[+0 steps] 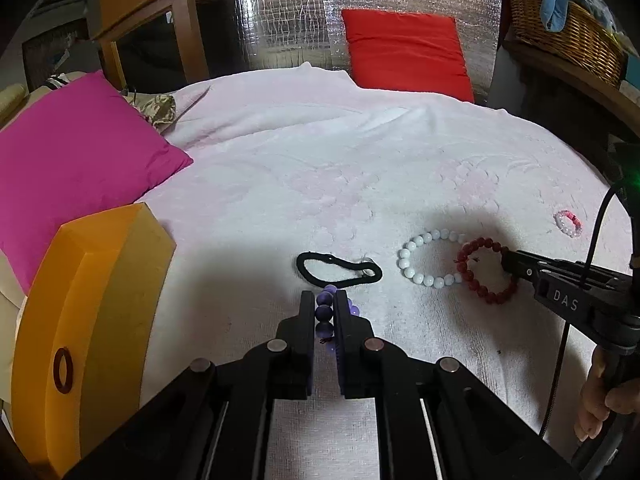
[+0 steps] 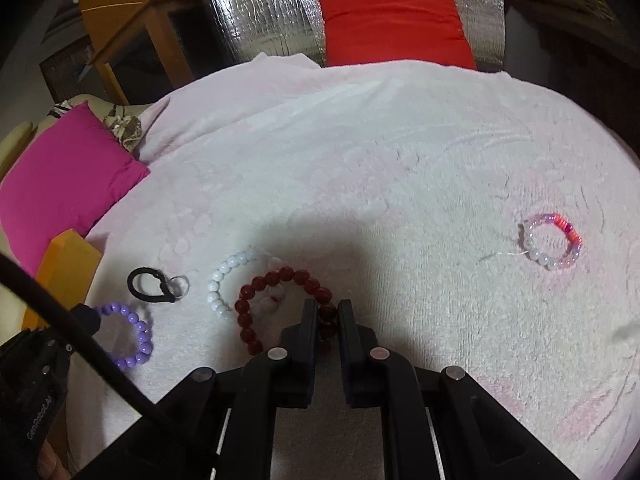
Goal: Organize jewelry
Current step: 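Lift both beaded bracelets and carry them toward the orange box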
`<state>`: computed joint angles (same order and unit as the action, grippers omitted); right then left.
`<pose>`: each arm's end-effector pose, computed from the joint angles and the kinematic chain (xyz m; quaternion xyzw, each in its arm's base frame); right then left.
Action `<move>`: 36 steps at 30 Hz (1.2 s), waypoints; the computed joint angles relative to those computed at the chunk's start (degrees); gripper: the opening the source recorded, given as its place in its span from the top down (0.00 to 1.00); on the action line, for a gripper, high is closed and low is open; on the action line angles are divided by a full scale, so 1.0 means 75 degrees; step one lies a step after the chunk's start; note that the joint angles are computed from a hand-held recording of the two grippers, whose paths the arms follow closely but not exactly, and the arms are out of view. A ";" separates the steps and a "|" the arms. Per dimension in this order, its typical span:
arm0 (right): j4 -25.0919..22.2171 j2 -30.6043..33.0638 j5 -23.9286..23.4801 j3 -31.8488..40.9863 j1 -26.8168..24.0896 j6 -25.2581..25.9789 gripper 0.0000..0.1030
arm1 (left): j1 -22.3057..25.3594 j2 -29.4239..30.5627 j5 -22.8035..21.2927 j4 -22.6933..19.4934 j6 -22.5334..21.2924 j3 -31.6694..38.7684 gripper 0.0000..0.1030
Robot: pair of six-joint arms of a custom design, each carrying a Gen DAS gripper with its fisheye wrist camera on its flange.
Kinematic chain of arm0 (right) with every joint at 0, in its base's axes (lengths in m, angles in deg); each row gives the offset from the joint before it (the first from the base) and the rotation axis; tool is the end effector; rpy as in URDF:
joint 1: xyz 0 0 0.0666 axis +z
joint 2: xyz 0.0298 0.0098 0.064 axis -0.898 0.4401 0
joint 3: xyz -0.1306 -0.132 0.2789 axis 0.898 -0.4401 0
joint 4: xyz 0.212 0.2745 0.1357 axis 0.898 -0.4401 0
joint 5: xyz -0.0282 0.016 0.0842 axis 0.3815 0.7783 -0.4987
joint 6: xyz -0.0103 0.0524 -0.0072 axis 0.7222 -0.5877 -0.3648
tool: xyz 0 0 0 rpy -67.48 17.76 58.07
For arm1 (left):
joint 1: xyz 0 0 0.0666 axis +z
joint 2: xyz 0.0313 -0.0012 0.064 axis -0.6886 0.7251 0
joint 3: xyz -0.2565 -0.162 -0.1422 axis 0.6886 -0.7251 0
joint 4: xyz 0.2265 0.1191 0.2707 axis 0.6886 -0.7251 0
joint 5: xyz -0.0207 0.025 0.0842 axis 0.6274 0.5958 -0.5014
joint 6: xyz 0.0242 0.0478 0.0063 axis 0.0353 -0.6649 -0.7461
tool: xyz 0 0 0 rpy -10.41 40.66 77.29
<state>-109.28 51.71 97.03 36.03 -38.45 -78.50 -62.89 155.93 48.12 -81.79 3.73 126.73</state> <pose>0.4956 0.2144 0.3860 0.3756 0.8621 -0.0399 0.3379 0.6096 -0.2264 0.4139 0.4032 0.8414 -0.1271 0.3365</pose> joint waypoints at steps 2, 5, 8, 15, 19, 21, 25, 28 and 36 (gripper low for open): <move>0.0052 -0.0038 0.0118 0.0005 0.0052 0.0061 0.89 | 0.0000 -0.0035 -0.0012 0.0036 0.0003 -0.0054 0.91; 0.0125 -0.0081 0.0348 0.0081 0.0149 0.0178 0.89 | 0.0009 -0.0029 -0.0012 0.0032 0.0032 -0.0041 0.91; 0.0170 -0.0101 0.0595 0.0184 0.0264 0.0279 0.89 | 0.0011 -0.0054 -0.0031 0.0070 0.0052 -0.0070 0.91; 0.0307 -0.0060 0.1049 0.0515 0.0520 0.0562 0.89 | 0.0045 -0.0171 -0.0021 0.0218 0.0107 -0.0209 0.91; 0.0461 0.0013 0.1205 0.0726 0.0642 0.0785 0.89 | 0.0095 -0.0230 0.0006 0.0296 0.0083 -0.0286 0.91; 0.0600 -0.0008 0.1248 0.0716 0.0681 0.0885 0.89 | 0.0128 -0.0241 0.0012 0.0310 0.0082 -0.0295 0.91; 0.0808 -0.0014 0.1319 0.0723 0.0789 0.1094 0.89 | 0.0182 -0.0219 0.0046 0.0296 0.0098 -0.0248 0.91; 0.1021 -0.0141 0.1206 0.0529 0.0819 0.1221 0.89 | 0.0201 -0.0193 0.0049 0.0271 0.0105 -0.0195 0.91; 0.1251 -0.0507 0.0917 -0.0006 0.0694 0.0945 0.89 | 0.0222 -0.0213 0.0119 0.0226 0.0187 -0.0183 0.91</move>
